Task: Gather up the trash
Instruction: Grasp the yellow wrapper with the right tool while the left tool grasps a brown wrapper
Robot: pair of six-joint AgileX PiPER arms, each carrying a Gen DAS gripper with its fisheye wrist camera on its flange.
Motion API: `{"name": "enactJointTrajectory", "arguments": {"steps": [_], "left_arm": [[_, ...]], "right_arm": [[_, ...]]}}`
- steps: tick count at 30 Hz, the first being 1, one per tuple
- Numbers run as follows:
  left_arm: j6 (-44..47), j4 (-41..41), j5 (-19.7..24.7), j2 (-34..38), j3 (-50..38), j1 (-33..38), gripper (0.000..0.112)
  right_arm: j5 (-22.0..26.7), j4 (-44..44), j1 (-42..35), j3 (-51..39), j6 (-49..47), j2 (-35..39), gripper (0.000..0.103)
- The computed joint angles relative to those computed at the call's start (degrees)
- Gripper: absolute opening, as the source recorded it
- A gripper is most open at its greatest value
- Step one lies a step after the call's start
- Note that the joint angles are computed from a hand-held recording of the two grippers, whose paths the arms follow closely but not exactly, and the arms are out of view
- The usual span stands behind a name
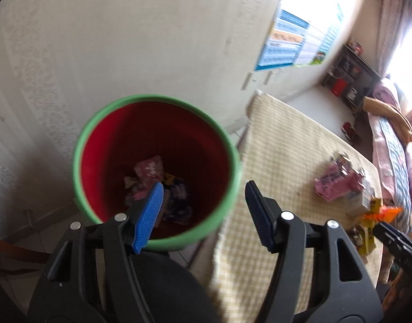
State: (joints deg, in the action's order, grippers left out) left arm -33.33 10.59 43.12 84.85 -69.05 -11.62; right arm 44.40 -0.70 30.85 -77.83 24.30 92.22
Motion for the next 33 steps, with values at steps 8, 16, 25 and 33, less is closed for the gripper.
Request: {"name": "enactJointTrajectory", "arguments": {"steps": [8,16,25,33], "left_arm": [[4.72,-3.62,2.86,8.11,-9.81,-14.32,0.063],[12.94,-10.03,7.31,19.99,-23.41,-22.83,0.071],[16.77,-15.65,14.77,34.54,-39.72,-26.93,0.071],[14.38,-18.14,18.51,39.02,-42.37,-26.36,0.065]], "right_arm": [[-2.59,8.66,-12.91,11.61,-5.33,-2.24,0.058],[-4.65,21.09,-17.80,18.20,-16.76,-6.30,0.026],[-2.37,24.11,-22.87,23.74,-20.85,-12.22,0.026],[-2.83,24.29,-23.30,24.56,-21.45,-13.07,0.026]]}}
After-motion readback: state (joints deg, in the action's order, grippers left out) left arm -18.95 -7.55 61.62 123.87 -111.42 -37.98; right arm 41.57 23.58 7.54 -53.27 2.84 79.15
